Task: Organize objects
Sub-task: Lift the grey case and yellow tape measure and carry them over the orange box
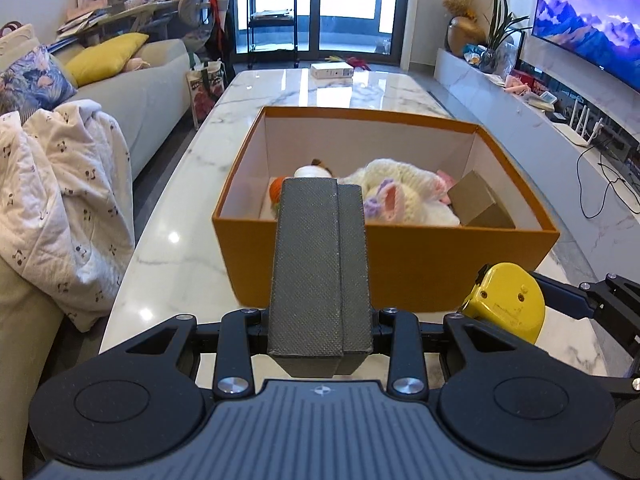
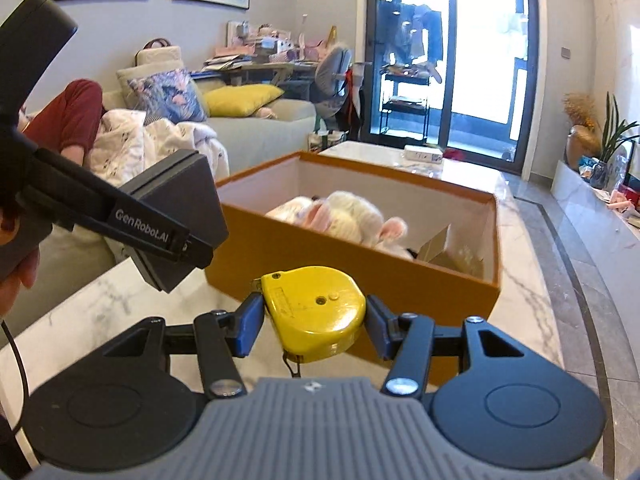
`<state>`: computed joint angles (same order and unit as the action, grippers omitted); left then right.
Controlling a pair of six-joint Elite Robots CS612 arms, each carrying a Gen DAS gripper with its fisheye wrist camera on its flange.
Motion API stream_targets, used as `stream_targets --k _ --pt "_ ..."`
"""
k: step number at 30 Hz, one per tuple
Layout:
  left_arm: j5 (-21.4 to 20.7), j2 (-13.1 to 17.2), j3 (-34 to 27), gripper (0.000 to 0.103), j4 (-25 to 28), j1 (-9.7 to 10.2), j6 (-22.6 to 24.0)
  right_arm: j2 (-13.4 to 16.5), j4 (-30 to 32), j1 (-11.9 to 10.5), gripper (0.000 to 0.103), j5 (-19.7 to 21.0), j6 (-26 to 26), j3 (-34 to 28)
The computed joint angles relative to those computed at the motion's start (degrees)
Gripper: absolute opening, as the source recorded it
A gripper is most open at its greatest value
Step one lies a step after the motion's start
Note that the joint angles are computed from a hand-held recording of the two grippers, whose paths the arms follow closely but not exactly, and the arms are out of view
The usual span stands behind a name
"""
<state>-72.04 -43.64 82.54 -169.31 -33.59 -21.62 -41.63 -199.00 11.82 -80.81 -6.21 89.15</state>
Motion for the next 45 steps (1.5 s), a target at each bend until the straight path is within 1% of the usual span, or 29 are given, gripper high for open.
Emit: stream_targets --k 5,17,25,31,37,41,45 --pt "0.43 0.73 -1.14 0.038 -0.27 -0.28 0.34 -0.09 -0.44 -0.17 0.056 -0.57 1.03 -0.70" --pt "3.71 1.47 -2.25 0.038 -2.07 -0.98 1.34 0.05 -1.82 -0.58 0.056 -0.45 1.42 -1.68" --pt "5.35 1.98 -3.02 0.038 -2.23 -0.87 1.15 0.52 -2.43 -0.97 0.056 -1.30 3.07 -2.91" --pt "6.28 2.30 -4.02 0.038 -2.91 -0.62 1.27 1.33 -2.09 -1.36 0.056 -2.37 5.41 -4.81" --pt "8.18 4.09 -8.06 0.038 -2.93 -0.13 1.55 2.42 -2.56 -1.53 0.056 -3.70 9.51 -7.53" --pt "7.02 5.41 -10.67 0.038 -1.96 0.66 0.25 3.42 -2.53 -1.47 0.056 -4.72 11.01 -9.83" --pt "6.21 6.70 -12.86 0.038 -0.41 1.41 -1.09 4.78 -0.67 -1.72 0.056 -5.49 13.69 -12.76"
